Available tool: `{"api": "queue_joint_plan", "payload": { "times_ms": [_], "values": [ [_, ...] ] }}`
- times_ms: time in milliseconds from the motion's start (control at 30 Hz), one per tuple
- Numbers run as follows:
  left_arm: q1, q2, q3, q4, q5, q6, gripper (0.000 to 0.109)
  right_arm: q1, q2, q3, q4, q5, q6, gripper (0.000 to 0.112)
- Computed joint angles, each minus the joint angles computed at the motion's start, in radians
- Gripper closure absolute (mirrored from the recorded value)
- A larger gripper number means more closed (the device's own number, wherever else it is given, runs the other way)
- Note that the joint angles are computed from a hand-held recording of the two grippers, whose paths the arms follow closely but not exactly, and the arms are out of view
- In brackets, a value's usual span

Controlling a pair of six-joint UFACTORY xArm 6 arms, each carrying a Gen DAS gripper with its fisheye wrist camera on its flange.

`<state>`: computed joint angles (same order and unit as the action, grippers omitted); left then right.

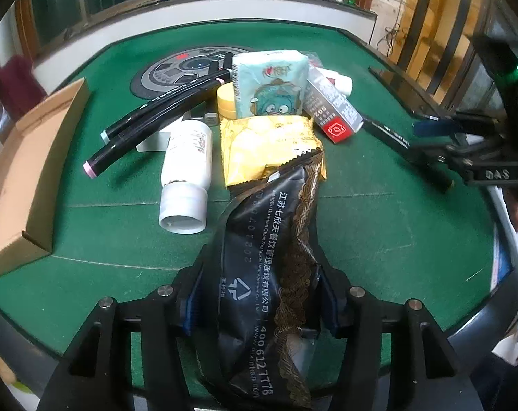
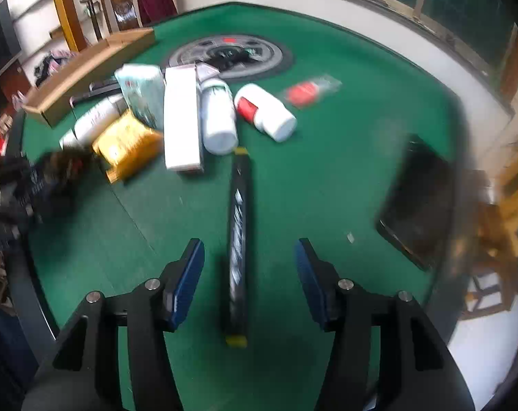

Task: Organize objects
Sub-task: 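Grasp the black yellow-capped marker with the right gripper while the left gripper holds the bag, then carry the bag with the left gripper while the right gripper carries the marker into the cardboard tray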

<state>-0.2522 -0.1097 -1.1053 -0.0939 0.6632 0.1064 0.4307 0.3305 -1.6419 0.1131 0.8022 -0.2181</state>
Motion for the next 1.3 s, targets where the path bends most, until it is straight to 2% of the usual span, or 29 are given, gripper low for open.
{"api": "queue_joint_plan", "payload": {
  "times_ms": [67, 133, 167, 267, 433, 600, 800, 1067, 1300],
  "values": [
    [-0.008, -0.004, 0.014, 0.035, -0.02, -0.028, 0.059, 0.01, 0.041, -0.044, -0.001, 0.024, -0.008, 0.063],
    [-0.005, -0.012, 0.026, 0.042, -0.039, -0.038, 0.064, 0.031, 0.049, -0.031, -0.074, 0.001, 0.016, 0.098],
    [0.002, -0.016, 0.031, -0.001, -0.043, -0.015, 0.067, 0.033, 0.049, -0.032, -0.067, 0.005, 0.02, 0.1],
    [0.04, -0.02, 0.031, -0.22, -0.028, 0.102, 0.07, 0.035, 0.006, 0.043, -0.082, -0.04, 0.073, 0.1],
    [0.052, -0.052, 0.055, -0.316, -0.053, 0.16, 0.07, 0.006, -0.06, 0.144, 0.048, -0.1, 0.07, 0.1],
    [0.051, -0.096, 0.087, -0.247, -0.133, 0.108, 0.07, -0.013, -0.096, 0.16, 0.21, -0.117, 0.03, 0.1],
    [0.076, -0.129, 0.107, -0.129, -0.199, 0.009, 0.07, 0.032, -0.116, 0.159, 0.267, -0.135, -0.004, 0.1],
    [0.138, -0.138, 0.124, -0.077, -0.233, -0.034, 0.07, 0.119, -0.009, -0.011, 0.269, -0.1, -0.026, 0.1],
    [0.198, -0.123, 0.11, -0.117, -0.247, 0.004, 0.07, 0.179, 0.158, -0.267, 0.235, -0.015, -0.002, 0.1]
  ]
}}
